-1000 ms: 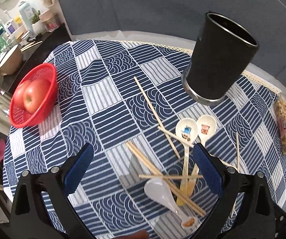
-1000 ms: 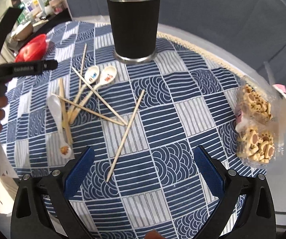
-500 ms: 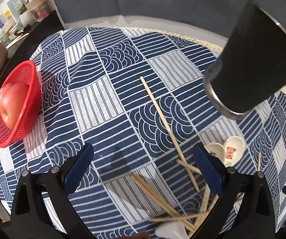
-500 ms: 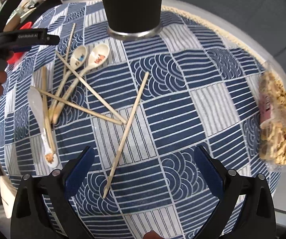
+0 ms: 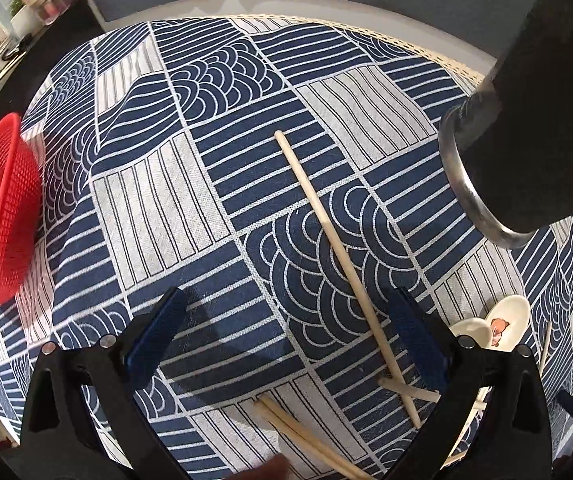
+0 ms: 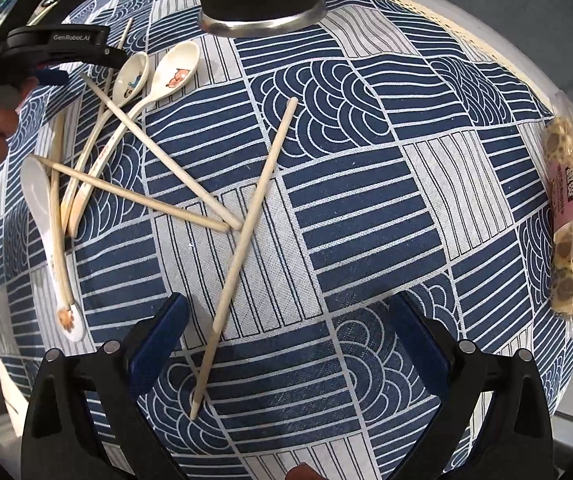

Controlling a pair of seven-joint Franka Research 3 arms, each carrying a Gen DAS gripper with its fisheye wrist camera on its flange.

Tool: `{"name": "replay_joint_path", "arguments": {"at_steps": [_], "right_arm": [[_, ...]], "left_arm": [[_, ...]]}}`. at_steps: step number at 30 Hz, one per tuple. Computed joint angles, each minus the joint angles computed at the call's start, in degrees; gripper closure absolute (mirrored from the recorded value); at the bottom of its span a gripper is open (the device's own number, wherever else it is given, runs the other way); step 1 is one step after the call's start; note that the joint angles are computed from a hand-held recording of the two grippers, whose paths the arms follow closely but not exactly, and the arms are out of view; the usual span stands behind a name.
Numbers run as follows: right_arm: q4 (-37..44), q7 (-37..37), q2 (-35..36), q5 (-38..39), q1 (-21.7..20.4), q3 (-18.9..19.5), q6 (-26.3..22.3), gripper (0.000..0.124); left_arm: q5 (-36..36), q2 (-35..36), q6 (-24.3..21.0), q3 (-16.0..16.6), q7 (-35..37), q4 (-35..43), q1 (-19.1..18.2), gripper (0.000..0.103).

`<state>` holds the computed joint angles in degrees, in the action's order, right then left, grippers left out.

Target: Organize utensils

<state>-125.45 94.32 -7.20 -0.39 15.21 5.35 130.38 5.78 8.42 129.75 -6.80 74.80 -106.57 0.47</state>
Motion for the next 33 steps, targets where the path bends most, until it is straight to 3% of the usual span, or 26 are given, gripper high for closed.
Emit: {"name": "replay_joint_path", "arguments": {"at_steps": [10,13,18,20,22,24,26,27,28,33], "right_arm": [[-3.9,0.2,-2.9,0.2,-0.7,-0.1,3.6,0.027],[-3.8,-0.3,-3.2,0.3,-0.7,0.1,2.5,0.027],[-3.2,4.8,-3.2,-0.7,-1.6,0.3,1.2,0.028],[-3.5,5.9,-4.0,-1.2,-2.0,0.1,0.9,0.033],[-3.6,5.8,-4.9,-1.2,-2.4,-0.2,0.7,0.056],[-2.8,4.4,-5.1,-0.6,-2.7,-0.7,-0.4,0.096],[-2.3,3.9,-5.1,-0.1,-3.3,-1.2,-1.3,0.116],[-2.3,3.1,-5.2,1.1,-3.5,-1.7,-1.6,0.118],[-2.3,2.1,-5.4,3.3,-3.7,-2.5,-2.1,0.119],[-4.4,-0.4,-8.1,11.1,-5.9,-5.0,-3.8,0.119]], "left_arm": [[-0.4,2.4,-0.2,0.0,1.9,2.7,0.4,0.004],[-0.4,2.7,-0.7,-0.1,1.6,3.2,0.4,0.004],[-1.0,4.0,-5.6,-0.1,0.8,6.1,0.6,0.005],[-1.4,4.0,-6.3,0.0,1.9,6.3,1.0,0.015],[-2.0,3.3,-7.5,0.1,3.1,6.4,1.5,0.029],[-2.8,3.0,-8.6,0.2,5.5,6.9,2.1,0.051],[-3.5,3.0,-9.9,0.4,6.8,7.5,2.7,0.076],[-4.3,3.1,-10.8,0.5,7.6,7.9,3.1,0.091],[-5.4,3.2,-11.7,0.6,8.3,8.4,3.5,0.096],[-6.6,2.7,-13.9,1.2,9.6,8.1,4.8,0.098]]}}
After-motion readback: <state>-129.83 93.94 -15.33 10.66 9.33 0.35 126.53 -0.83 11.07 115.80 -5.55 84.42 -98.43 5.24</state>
